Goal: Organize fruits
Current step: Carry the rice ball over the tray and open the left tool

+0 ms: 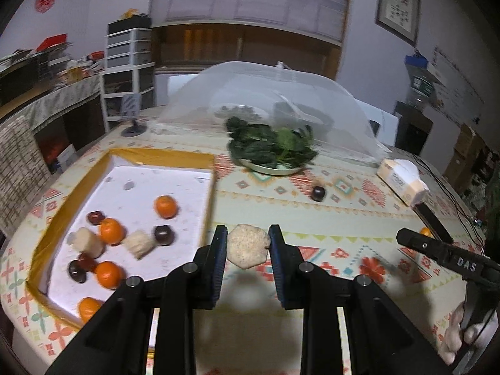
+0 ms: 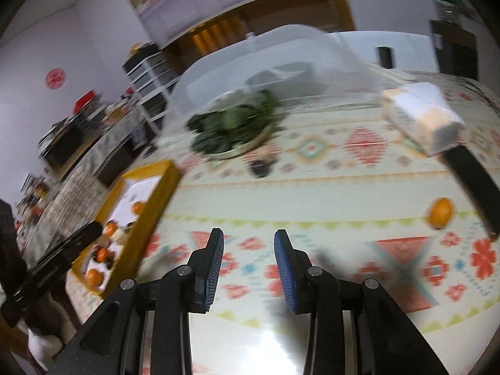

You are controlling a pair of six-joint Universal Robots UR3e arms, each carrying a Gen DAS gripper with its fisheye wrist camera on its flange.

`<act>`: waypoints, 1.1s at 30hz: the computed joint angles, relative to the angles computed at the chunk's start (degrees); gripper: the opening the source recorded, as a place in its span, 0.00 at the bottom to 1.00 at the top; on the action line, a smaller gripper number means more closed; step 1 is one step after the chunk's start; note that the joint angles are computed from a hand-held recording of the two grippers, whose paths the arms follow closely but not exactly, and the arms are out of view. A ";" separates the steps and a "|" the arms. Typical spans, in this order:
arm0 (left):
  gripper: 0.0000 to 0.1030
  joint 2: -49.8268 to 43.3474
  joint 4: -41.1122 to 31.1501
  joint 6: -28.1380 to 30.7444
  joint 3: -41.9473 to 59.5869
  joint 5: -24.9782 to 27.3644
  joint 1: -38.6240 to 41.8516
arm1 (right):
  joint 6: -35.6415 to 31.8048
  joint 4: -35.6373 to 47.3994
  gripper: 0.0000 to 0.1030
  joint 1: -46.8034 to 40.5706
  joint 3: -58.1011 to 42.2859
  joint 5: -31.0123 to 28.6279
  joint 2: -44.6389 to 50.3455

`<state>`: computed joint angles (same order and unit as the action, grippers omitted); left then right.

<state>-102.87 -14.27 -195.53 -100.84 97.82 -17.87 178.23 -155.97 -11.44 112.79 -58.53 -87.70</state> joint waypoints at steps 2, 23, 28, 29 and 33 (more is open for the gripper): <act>0.25 1.39 0.78 -0.07 -1.91 0.71 1.25 | 1.07 0.02 0.35 3.65 -2.81 -1.09 1.76; 0.25 13.60 5.34 5.90 -19.86 -3.77 24.20 | 5.85 15.65 0.36 33.68 -55.26 -12.68 37.70; 0.25 13.73 5.67 6.84 -21.45 -5.41 27.72 | 5.12 20.85 0.36 36.53 -65.12 -14.67 44.96; 0.25 13.64 5.88 6.86 -21.69 -5.58 28.19 | 4.96 22.06 0.36 37.09 -67.45 -15.29 46.58; 0.25 13.46 6.56 6.67 -22.27 -5.78 29.37 | 4.28 24.40 0.36 38.48 -72.28 -17.32 50.01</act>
<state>-89.41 -7.72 -188.86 -123.11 92.04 11.49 182.51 -131.57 27.04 40.51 -75.85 -37.69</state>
